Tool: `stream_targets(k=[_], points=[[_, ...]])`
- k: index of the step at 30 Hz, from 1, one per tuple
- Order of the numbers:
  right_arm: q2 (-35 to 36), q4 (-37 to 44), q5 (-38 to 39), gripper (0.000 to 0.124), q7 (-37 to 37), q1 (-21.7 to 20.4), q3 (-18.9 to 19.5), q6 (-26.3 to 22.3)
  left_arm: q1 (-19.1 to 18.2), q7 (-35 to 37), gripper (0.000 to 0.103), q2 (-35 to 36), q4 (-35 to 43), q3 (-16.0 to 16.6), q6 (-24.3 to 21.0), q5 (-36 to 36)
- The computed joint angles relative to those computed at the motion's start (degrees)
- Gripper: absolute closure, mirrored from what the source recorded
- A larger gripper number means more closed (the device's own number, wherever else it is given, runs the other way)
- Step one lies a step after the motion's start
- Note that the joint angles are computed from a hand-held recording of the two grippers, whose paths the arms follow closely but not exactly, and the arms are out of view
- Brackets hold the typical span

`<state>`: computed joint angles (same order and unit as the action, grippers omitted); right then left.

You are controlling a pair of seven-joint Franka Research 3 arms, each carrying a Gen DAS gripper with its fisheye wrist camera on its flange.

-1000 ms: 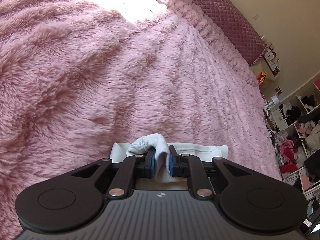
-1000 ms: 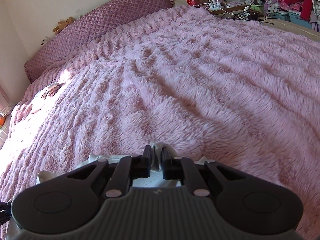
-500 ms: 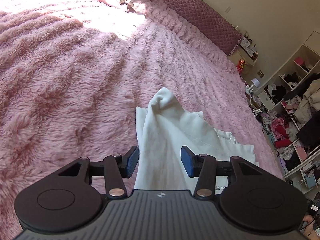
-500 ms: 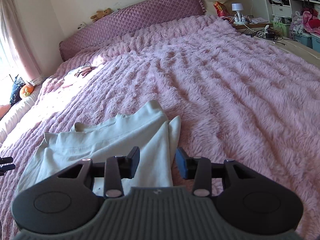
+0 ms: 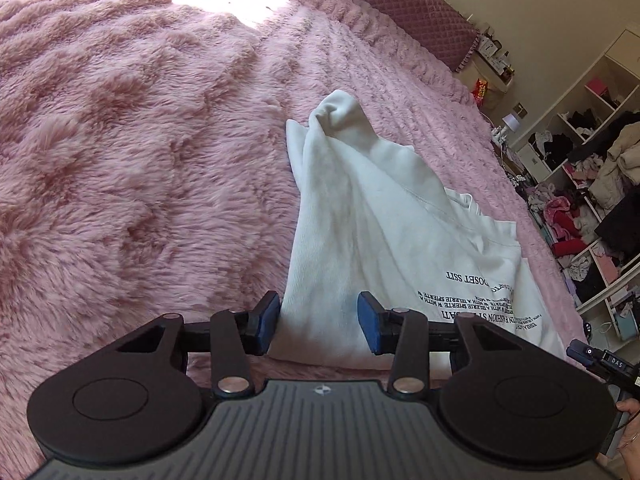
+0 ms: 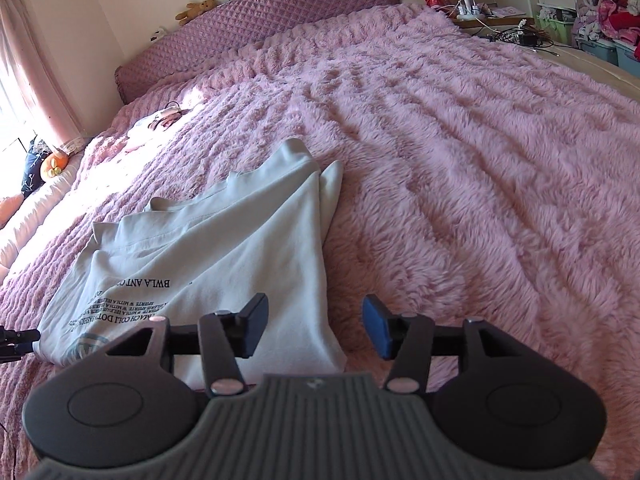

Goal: Fold small clothes

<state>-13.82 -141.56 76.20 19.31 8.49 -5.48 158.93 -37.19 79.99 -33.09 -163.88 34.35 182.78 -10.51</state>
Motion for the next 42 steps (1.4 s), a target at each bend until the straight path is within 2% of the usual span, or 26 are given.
stream_targets(k=[2,5,7,9,10,11,12,14,15,17,19,22,26,27,30,33,36,37,38,40,42], points=[[0.54,0.47,0.19,0.074,-0.09,0.10,-0.04,-0.78,-0.77,0.53,0.065,-0.34,-0.48,0.84,0.74,0.25],[1.87,1.52,-0.55,0.074,0.80,0.03,0.23,-2.20,-1.63,1.15,0.082,-1.25,-1.50,2.18,2.69,1.53],[3.03,2.11,-0.51,0.074,0.80,0.23,0.96,-1.11,-0.05,0.69,0.088,-1.32,-2.41,0.46,3.98,3.21],[3.88,2.60,-1.43,0.090,1.48,0.21,1.22,-2.07,3.37,-0.27,0.090,-0.87,-3.03,-3.58,4.48,5.37],[4.03,2.74,-2.12,0.113,1.84,0.09,1.25,-2.86,4.74,-0.80,0.091,-0.76,-3.21,-5.16,4.62,6.33],[4.02,2.70,-2.79,0.123,2.05,0.07,1.53,-2.66,5.78,-1.35,0.091,-0.89,-3.51,-6.37,4.99,7.20],[3.84,2.46,-2.96,0.123,1.70,0.24,1.92,-1.51,5.90,-1.81,0.092,-1.13,-3.66,-6.36,5.23,7.96],[3.22,2.12,-2.47,0.123,0.37,0.59,1.97,-0.71,4.51,-2.54,0.096,-2.45,-4.25,-4.15,6.48,9.36],[2.84,2.01,-2.41,0.124,0.29,0.63,1.83,-0.80,3.34,-2.75,0.098,-3.32,-4.60,-2.34,7.38,10.15],[1.45,1.61,-0.43,0.124,-1.12,0.82,1.36,-0.30,-0.79,-2.77,0.099,-6.41,-5.58,3.28,10.00,12.16],[-0.12,1.17,1.15,0.124,-2.08,0.73,0.65,-0.52,-1.83,-2.59,0.099,-9.26,-6.71,5.49,11.05,14.67],[-2.82,-0.08,0.81,0.124,-2.28,-0.10,-0.64,-2.49,-0.26,-2.96,0.099,-11.53,-8.08,5.06,9.16,17.00],[-2.93,-2.21,-4.24,0.124,0.21,-1.04,-0.71,-2.00,3.00,-2.02,0.099,-9.59,-8.21,3.38,2.42,15.40],[-2.13,-2.45,-4.52,0.124,0.77,-1.02,-0.83,-1.67,1.58,-0.92,0.099,-9.26,-7.87,5.55,0.69,14.53],[0.25,-2.49,-3.31,0.124,1.22,-0.79,-0.97,-1.00,-0.54,0.86,0.099,-8.64,-7.75,8.10,0.56,11.75],[1.43,-2.36,-2.87,0.124,1.39,-0.72,-0.28,-0.11,-1.21,2.84,0.098,-9.34,-7.23,8.58,-0.66,9.74],[1.09,-2.20,-3.49,0.112,2.39,-0.98,-0.24,-0.94,-0.47,4.87,0.093,-10.79,-6.59,7.58,-3.00,8.20],[0.74,-2.20,-3.18,0.100,2.13,-0.98,-0.32,-1.08,0.83,4.90,0.086,-10.67,-6.47,5.87,-3.46,7.74],[0.40,-2.09,-2.95,0.090,1.75,-1.02,-0.54,-1.68,1.13,5.60,0.084,-10.90,-6.32,5.38,-3.88,7.30],[-0.15,-1.88,-2.12,0.089,0.88,-1.08,-1.01,-3.30,1.78,6.81,0.074,-10.72,-6.19,4.08,-4.04,6.42],[-0.13,-1.65,-3.00,0.089,1.29,-1.32,-0.90,-4.33,2.44,8.29,0.074,-10.12,-5.59,2.87,-5.33,5.75]])
